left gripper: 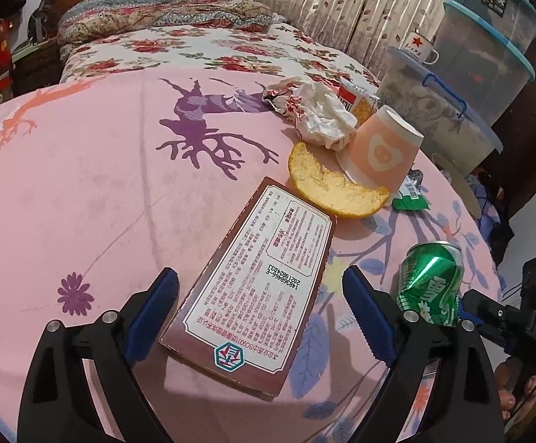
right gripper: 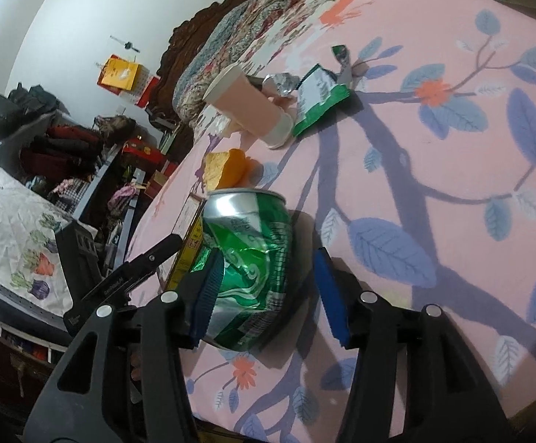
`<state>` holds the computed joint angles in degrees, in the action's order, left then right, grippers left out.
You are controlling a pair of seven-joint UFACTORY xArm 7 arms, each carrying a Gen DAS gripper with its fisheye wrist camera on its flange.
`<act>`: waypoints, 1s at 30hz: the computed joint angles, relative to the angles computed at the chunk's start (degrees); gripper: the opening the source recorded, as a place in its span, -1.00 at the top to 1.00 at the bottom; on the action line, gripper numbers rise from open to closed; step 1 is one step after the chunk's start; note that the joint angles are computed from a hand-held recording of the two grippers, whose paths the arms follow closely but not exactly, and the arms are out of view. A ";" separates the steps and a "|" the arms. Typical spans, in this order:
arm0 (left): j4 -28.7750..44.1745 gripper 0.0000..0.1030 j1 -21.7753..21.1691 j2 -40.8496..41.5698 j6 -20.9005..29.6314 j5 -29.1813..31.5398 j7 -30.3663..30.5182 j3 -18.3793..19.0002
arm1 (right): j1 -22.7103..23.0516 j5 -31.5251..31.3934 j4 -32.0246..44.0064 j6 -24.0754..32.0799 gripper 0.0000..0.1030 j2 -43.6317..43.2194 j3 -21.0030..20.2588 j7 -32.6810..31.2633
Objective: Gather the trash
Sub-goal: 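Position the left tool around the brown box while the right tool straddles the green can, then close the left tool on the brown box while the right tool grips the green can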
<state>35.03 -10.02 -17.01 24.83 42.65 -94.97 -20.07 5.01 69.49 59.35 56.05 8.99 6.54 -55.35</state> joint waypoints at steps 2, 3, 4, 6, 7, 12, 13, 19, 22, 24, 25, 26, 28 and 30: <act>0.79 -0.63 -0.32 0.67 1.66 0.06 0.70 -0.35 | 0.65 0.01 -0.26 -0.67 -0.03 -0.21 0.54 -0.58; 1.63 -0.53 -0.83 1.24 3.50 -0.22 1.51 -0.53 | 0.94 -0.10 -0.37 -0.87 -0.03 -0.33 0.71 -1.01; 2.23 -0.47 -1.36 1.63 4.96 -0.30 2.08 -0.55 | 1.14 -0.12 -0.48 -0.95 -0.03 -0.41 0.79 -1.34; 2.96 -0.39 -2.41 2.17 6.69 -0.08 2.81 -0.27 | 1.49 0.08 -0.64 -0.66 -0.03 -0.52 0.97 -2.16; 2.95 -0.38 -2.80 2.19 6.80 0.07 2.86 0.06 | 1.63 0.20 -0.74 -0.57 -0.03 -0.62 1.01 -2.32; 2.23 -0.17 -4.80 1.34 6.39 -1.12 3.80 0.98 | 2.10 0.68 -0.30 1.20 0.00 -0.18 1.09 -2.95; 1.88 -0.15 -5.05 1.01 5.76 -1.61 3.90 1.05 | 2.06 0.30 0.36 2.27 0.16 0.52 1.06 -2.38; -0.30 -0.13 -5.21 -0.45 -1.33 -5.97 4.73 0.17 | -0.80 0.82 3.68 11.88 0.60 5.40 1.20 0.25; -1.09 -0.12 -4.48 -0.24 -5.83 -7.87 5.49 0.57 | -2.14 2.20 3.86 13.62 0.63 5.64 0.98 0.40; -1.01 -0.12 -3.52 0.54 -9.49 -8.95 6.23 0.62 | -2.94 3.12 3.91 13.68 0.64 5.48 0.64 0.07; -0.35 -0.12 -3.00 1.15 -9.96 -9.19 6.74 0.16 | -3.37 3.58 3.88 13.51 0.64 5.35 0.38 -0.19; 0.58 -0.12 -2.51 1.93 -10.10 -9.15 7.25 -0.34 | -3.74 3.92 3.75 13.38 0.64 5.23 0.18 -0.37; 3.43 -0.12 -1.93 4.25 -9.59 -8.29 8.23 -1.20 | -4.88 4.57 4.47 13.33 0.64 5.80 -0.52 -0.08; 6.75 -0.12 -2.63 7.41 -10.02 -7.88 9.97 -0.69 | -6.04 5.32 5.02 13.07 0.64 6.26 -1.03 0.13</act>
